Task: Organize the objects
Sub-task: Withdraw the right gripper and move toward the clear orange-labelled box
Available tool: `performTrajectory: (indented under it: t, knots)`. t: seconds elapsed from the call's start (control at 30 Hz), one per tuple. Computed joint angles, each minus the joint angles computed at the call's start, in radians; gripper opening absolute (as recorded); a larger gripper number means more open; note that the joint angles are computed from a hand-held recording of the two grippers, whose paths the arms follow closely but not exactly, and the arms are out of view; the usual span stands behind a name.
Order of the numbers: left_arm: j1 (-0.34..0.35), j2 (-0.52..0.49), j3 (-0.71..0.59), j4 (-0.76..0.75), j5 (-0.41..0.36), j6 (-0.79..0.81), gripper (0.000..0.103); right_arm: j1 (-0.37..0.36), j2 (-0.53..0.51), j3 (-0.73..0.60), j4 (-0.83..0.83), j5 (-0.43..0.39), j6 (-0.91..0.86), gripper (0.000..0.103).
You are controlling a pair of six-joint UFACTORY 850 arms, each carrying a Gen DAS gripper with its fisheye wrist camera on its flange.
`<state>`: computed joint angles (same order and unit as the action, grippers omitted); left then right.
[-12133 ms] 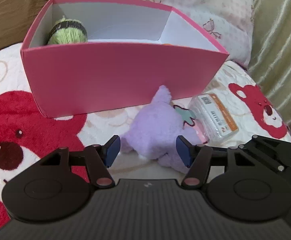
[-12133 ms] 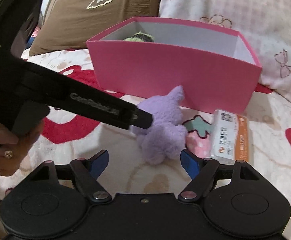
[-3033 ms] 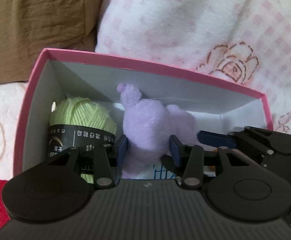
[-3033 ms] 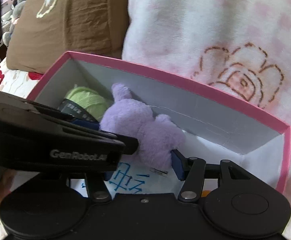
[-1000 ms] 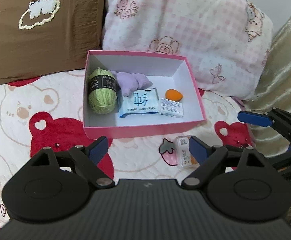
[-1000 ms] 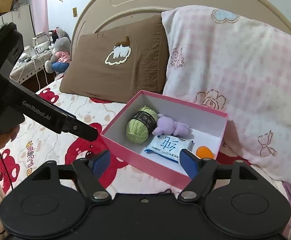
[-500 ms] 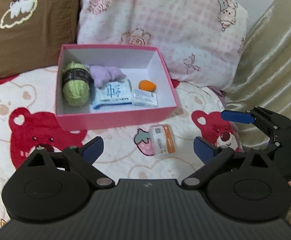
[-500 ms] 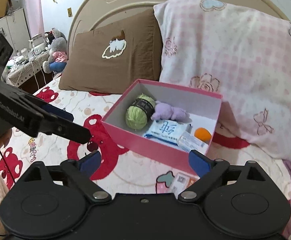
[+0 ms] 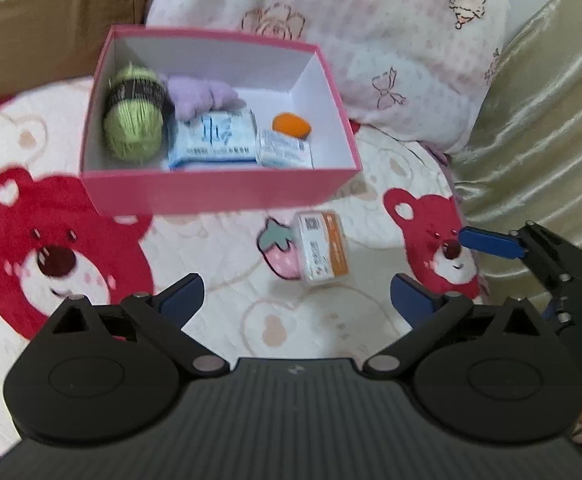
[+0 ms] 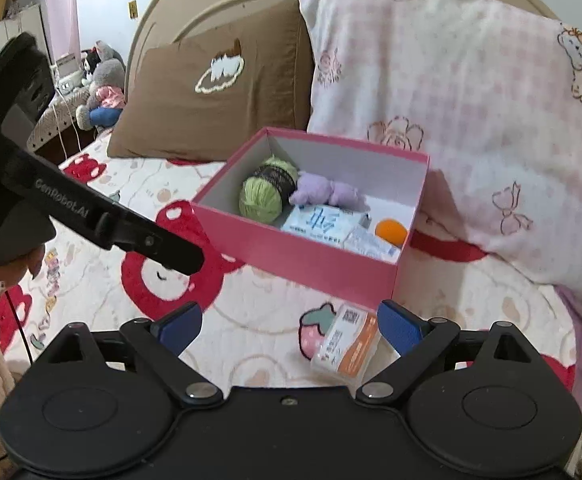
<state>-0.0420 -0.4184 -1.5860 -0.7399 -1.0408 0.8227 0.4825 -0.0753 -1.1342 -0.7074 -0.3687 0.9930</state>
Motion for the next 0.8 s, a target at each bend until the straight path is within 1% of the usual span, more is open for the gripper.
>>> performTrajectory:
  t: [0.1, 0.2, 0.27, 0.4, 0.47, 0.57, 0.63, 0.67, 0.73, 0.8]
  knots:
    - [0.012, 0.001, 0.01, -0.01, -0.009, 0.008, 0.101, 0.014, -0.015, 0.005, -0.1, -0.03, 0.066, 0.097]
    - [0.02, 0.008, 0.026, -0.023, -0.002, 0.015, 0.103, 0.014, -0.022, 0.011, -0.114, -0.033, 0.091, 0.097]
    - [0.019, 0.013, 0.038, -0.03, 0.012, 0.025, 0.103, 0.014, -0.025, 0.017, -0.12, -0.025, 0.104, 0.097]
    - [0.009, 0.029, 0.074, -0.038, 0.076, 0.048, 0.103, 0.018, -0.031, 0.03, -0.169, -0.011, 0.169, 0.097]
    - [0.002, 0.024, 0.079, -0.029, 0.083, 0.046, 0.103, 0.019, -0.039, 0.036, -0.188, -0.002, 0.21, 0.097]
    - [-0.013, 0.023, 0.093, -0.014, 0.099, 0.051, 0.103, 0.013, -0.053, 0.047, -0.166, 0.036, 0.248, 0.097]
    - [-0.019, 0.031, 0.114, -0.03, 0.123, 0.084, 0.103, 0.008, -0.059, 0.056, -0.115, 0.07, 0.226, 0.097]
    - [-0.02, 0.032, 0.123, -0.05, 0.131, 0.104, 0.103, 0.008, -0.062, 0.059, -0.12, 0.077, 0.237, 0.097]
    - [-0.019, 0.025, 0.134, -0.093, 0.137, 0.107, 0.101, 0.011, -0.07, 0.066, -0.171, 0.078, 0.292, 0.097]
    - [-0.026, 0.028, 0.149, -0.092, 0.165, 0.114, 0.1, 0.015, -0.08, 0.072, -0.227, 0.074, 0.344, 0.097]
